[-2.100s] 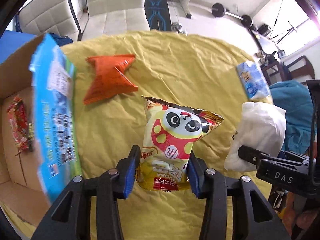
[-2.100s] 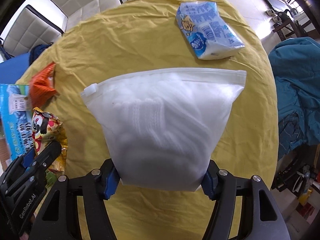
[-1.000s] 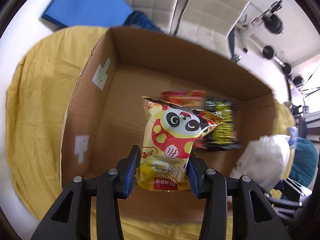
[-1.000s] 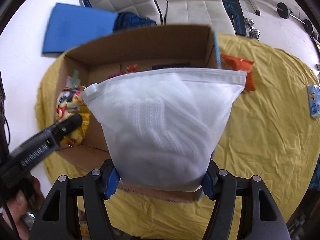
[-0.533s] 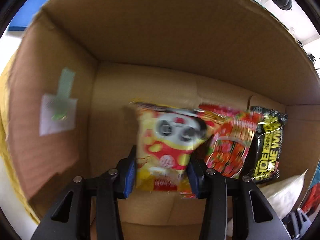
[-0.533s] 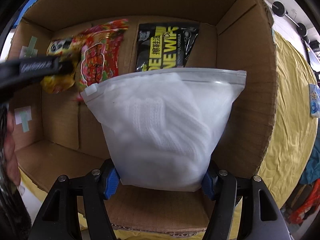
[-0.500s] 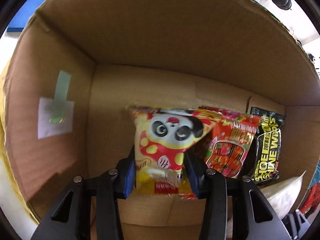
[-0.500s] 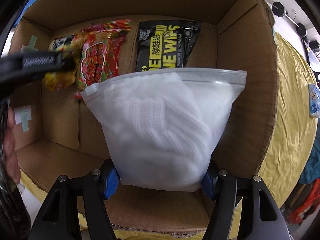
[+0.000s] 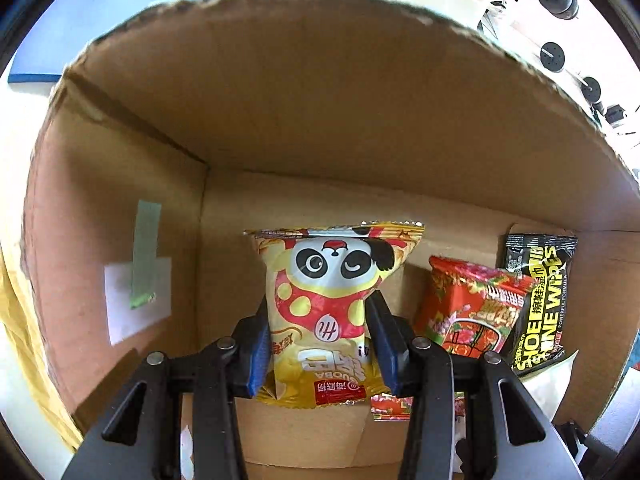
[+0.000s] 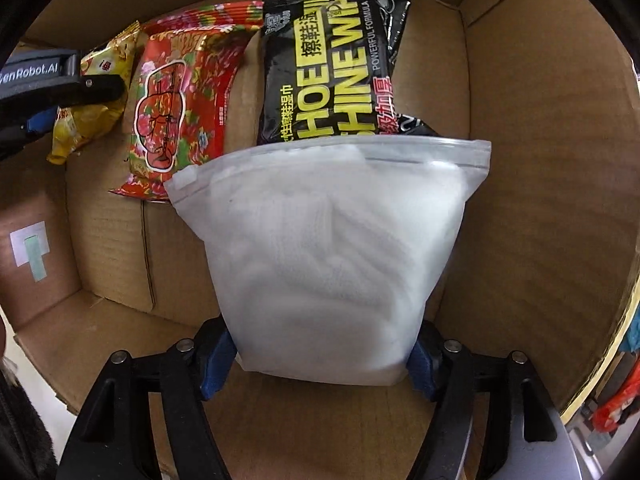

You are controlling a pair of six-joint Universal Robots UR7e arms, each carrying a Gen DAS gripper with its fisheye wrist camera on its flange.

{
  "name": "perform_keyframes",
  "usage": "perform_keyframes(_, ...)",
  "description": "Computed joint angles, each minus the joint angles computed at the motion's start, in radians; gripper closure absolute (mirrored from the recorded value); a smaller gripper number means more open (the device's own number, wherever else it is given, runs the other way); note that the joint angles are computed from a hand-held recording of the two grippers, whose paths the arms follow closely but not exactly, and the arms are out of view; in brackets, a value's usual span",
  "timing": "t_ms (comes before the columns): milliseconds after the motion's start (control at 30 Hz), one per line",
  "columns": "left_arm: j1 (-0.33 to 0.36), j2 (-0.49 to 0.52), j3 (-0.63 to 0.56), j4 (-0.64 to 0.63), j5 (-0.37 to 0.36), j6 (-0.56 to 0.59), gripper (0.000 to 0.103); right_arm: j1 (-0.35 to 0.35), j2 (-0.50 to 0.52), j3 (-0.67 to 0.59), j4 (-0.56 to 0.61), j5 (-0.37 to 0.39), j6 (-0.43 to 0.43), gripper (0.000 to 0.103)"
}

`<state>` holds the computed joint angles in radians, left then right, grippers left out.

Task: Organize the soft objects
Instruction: 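Carry both into the box and open both grippers to release them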

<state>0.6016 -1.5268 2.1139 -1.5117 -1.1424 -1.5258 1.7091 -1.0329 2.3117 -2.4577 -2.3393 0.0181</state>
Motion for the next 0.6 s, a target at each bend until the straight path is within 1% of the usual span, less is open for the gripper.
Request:
perform_keyframes(100,-0.007,0.005,-0.004,0.012,-0.011,-0.010,0.061,0.003,-0.010,0.008,0.015,0.010,0.019,0.027)
perform_keyframes(167,-0.003,0.003,-0.006,0.010,-0.024,-0.013,0.061,-0.002,-0.017,0.013,0.015,0.016,0.014,0.027)
perform_keyframes(200,-0.007,0.002,-0.006,0.008,-0.031,-0.021,0.059,-0.004,-0.021,0.015,0.016,0.016,0.012,0.027)
perform_keyframes(267,-0.032,-0.018,0.005,0.021,-0.040,-0.050,0.059,0.002,-0.028,0.003,0.036,0.018,0.021,0.026)
perform_keyframes(300,-0.048,-0.026,0.009,0.028,-0.047,-0.065,0.058,0.002,-0.019,0.012,0.016,0.018,0.020,0.025)
perform_keyframes(367,-0.069,-0.026,0.000,0.043,-0.060,-0.085,0.054,0.009,-0.028,0.012,0.026,0.022,0.026,0.024)
perform_keyframes(400,-0.079,-0.033,0.002,0.049,-0.064,-0.092,0.052,0.014,-0.037,0.012,0.032,0.027,0.028,0.024)
perform_keyframes(533,-0.127,-0.056,-0.008,0.093,-0.069,-0.129,0.051,0.038,-0.081,0.014,0.058,0.044,0.029,0.022)
perform_keyframes(600,-0.160,-0.065,-0.012,0.108,-0.073,-0.157,0.051,0.053,-0.116,0.011,0.082,0.054,0.032,0.017)
